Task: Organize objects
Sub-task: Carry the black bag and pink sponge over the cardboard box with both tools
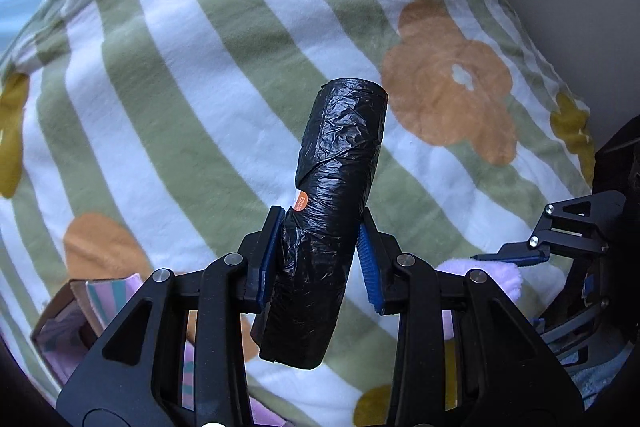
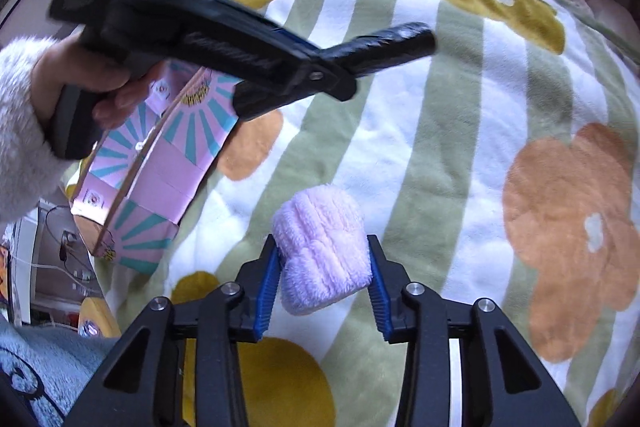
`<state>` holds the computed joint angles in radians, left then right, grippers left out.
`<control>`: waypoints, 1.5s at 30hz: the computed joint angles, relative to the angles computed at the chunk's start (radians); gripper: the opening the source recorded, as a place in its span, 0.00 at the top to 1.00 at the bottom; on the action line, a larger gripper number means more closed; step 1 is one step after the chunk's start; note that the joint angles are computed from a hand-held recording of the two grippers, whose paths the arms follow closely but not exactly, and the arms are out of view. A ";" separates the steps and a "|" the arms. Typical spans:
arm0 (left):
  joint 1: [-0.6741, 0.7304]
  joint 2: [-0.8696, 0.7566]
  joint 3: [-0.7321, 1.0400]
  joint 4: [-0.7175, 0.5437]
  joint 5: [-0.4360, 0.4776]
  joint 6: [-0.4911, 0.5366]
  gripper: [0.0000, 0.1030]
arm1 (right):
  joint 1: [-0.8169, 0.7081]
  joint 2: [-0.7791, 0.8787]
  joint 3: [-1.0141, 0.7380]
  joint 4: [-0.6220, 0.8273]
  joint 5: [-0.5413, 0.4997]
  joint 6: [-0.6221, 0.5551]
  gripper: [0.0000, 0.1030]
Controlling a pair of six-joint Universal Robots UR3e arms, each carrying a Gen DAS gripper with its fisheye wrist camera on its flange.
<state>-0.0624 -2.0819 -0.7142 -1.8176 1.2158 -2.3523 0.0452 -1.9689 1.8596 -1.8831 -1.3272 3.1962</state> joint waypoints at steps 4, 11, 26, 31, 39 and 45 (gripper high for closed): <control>0.050 0.077 0.042 -0.089 -0.013 -0.003 0.69 | 0.030 0.034 -0.176 0.119 -0.082 0.106 0.64; 0.160 0.261 0.007 -0.177 -0.051 -0.037 0.69 | 0.137 0.189 -0.608 0.374 -0.280 0.305 0.64; 0.496 0.686 -0.288 -0.240 -0.111 -0.094 0.69 | 0.356 0.402 -1.021 0.600 -0.508 0.597 0.64; 0.582 0.786 -0.421 -0.228 -0.110 -0.085 0.69 | 0.407 0.405 -0.989 0.611 -0.533 0.647 0.64; 0.631 0.818 -0.435 -0.259 -0.130 -0.060 0.69 | 0.452 0.427 -1.031 0.628 -0.554 0.665 0.64; 0.669 0.810 -0.396 -0.291 -0.146 -0.043 0.69 | 0.467 0.484 -1.125 0.655 -0.569 0.649 0.64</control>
